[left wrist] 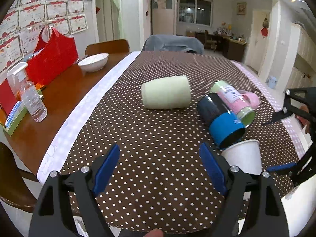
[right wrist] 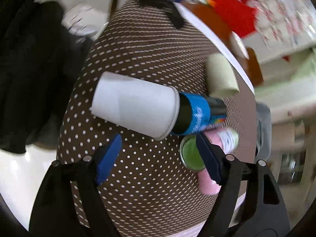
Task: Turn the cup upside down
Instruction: 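Grasp the white cup with the right tool while the left tool releases it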
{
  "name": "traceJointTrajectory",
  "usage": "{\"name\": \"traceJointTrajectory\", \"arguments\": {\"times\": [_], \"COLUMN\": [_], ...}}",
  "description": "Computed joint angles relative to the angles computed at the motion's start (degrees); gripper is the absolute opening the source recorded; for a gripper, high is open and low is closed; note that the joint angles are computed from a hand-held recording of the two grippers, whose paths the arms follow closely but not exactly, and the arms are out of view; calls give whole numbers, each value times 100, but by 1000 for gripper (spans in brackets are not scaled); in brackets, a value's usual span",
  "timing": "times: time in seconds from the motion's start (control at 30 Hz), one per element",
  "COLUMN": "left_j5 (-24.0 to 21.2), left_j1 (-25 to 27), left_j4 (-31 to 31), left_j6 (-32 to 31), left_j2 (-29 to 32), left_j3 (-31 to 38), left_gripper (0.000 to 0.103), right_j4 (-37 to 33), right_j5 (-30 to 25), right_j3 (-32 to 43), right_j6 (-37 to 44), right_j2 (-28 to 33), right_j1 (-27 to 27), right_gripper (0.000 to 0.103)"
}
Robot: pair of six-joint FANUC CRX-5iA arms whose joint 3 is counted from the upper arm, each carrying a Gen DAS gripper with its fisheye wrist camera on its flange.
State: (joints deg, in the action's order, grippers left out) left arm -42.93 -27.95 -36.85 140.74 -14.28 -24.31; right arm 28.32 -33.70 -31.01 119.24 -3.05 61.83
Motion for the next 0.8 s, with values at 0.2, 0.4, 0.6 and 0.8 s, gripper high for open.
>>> {"name": "traceJointTrajectory", "arguments": {"times": [0.2, 0.4, 0.6, 0.8], "left_j5": [-141, -287, -431, -411], "left_j1": [259, 396, 558, 698], "left_j4": [290, 344, 454, 593], "left_j6": [-262, -314, -357, -470], "left_j2": [247, 452, 615, 687], "left_j3": [202, 395, 524, 539], "left_gripper": [82, 82, 82, 81], "right_j4": [-870, -1503, -1860, -1757], "right_j5": [-605, -1140, -1521, -1464], "right_j3": [611, 1197, 1529, 1394], "right_j6": [2154, 3859, 4810, 5200], "right_j2": [240, 624, 773, 700], "right_j1": [135, 102, 101, 260], "right_gripper": [75, 70, 70, 70]}}
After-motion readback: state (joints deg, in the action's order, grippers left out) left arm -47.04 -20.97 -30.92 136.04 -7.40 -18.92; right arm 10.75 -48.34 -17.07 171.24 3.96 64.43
